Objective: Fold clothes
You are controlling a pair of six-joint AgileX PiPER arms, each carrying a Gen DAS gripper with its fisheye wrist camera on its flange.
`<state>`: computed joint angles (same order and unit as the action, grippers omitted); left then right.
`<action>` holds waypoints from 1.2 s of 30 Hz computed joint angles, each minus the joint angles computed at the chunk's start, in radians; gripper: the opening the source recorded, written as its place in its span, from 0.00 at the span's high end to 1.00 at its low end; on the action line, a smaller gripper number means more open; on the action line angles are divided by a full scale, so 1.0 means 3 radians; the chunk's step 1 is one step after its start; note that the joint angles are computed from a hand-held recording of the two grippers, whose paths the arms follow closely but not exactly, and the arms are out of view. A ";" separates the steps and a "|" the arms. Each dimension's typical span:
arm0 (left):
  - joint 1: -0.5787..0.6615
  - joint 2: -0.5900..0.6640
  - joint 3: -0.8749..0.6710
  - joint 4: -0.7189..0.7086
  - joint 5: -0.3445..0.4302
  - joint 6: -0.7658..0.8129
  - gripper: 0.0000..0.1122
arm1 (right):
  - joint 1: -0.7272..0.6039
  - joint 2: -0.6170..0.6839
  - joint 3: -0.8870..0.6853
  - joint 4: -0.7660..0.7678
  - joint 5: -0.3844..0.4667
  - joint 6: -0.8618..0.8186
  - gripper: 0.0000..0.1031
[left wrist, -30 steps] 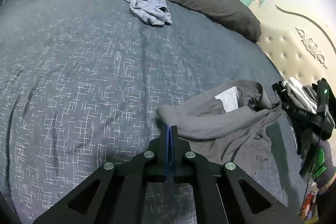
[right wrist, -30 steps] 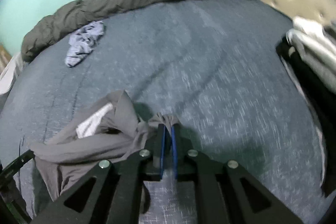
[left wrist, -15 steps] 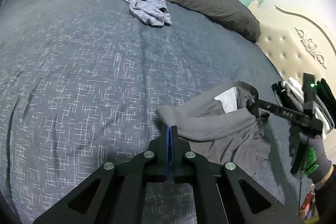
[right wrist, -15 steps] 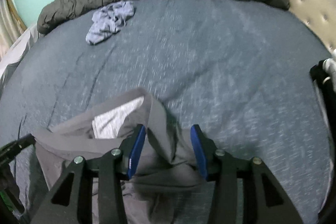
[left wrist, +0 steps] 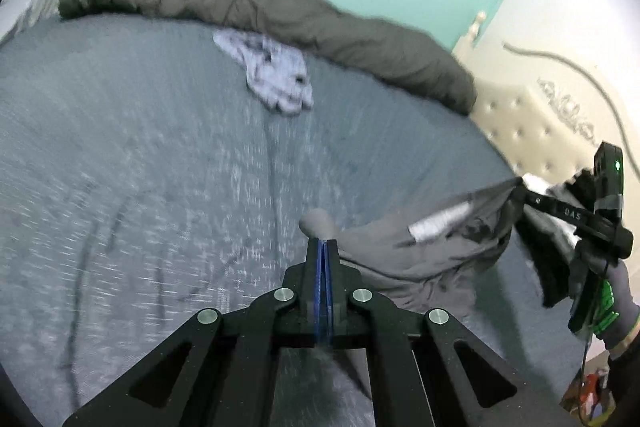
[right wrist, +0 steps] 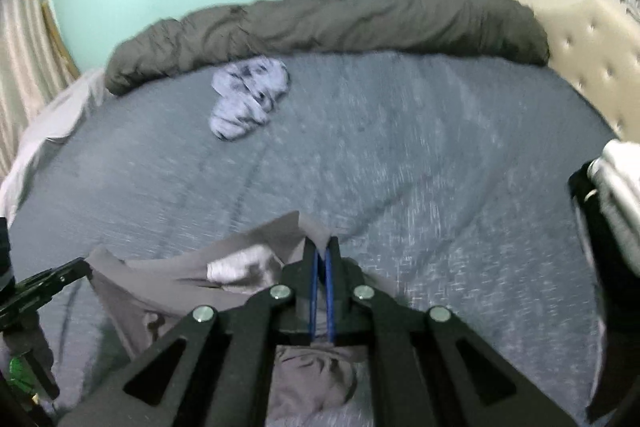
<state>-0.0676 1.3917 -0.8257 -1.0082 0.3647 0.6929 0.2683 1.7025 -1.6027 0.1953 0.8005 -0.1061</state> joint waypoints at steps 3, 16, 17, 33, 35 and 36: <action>0.0232 -0.0603 -0.0062 0.0515 0.0398 -0.0481 0.99 | 0.0000 -0.0272 -0.0149 0.0117 0.0313 -0.0032 0.97; 0.2283 -0.1797 -0.0964 0.0626 0.2674 -0.0261 0.99 | -0.0160 -0.1174 -0.0475 0.1086 0.1309 -0.0092 0.97; 0.2393 -0.1807 -0.0923 0.0607 0.2744 -0.0192 0.99 | -0.0149 -0.1225 -0.0364 0.1118 0.1273 -0.0095 0.97; 0.1539 -0.0824 0.0655 0.0573 0.0777 0.0216 0.99 | 0.0137 -0.0468 0.1341 0.1501 -0.0262 -0.0378 0.97; 0.1541 -0.0595 0.0657 0.0335 0.0577 0.0453 0.99 | 0.0151 -0.0321 0.1315 0.1629 -0.0390 -0.0523 0.97; 0.1546 -0.0466 0.0637 0.0214 0.0495 0.0578 0.99 | 0.0163 -0.0224 0.1265 0.1674 -0.0439 -0.0592 0.97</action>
<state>0.3962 1.2520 -0.6347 -0.9439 0.5133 0.8662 0.3173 1.6352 -1.2231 0.6976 0.6687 -0.2838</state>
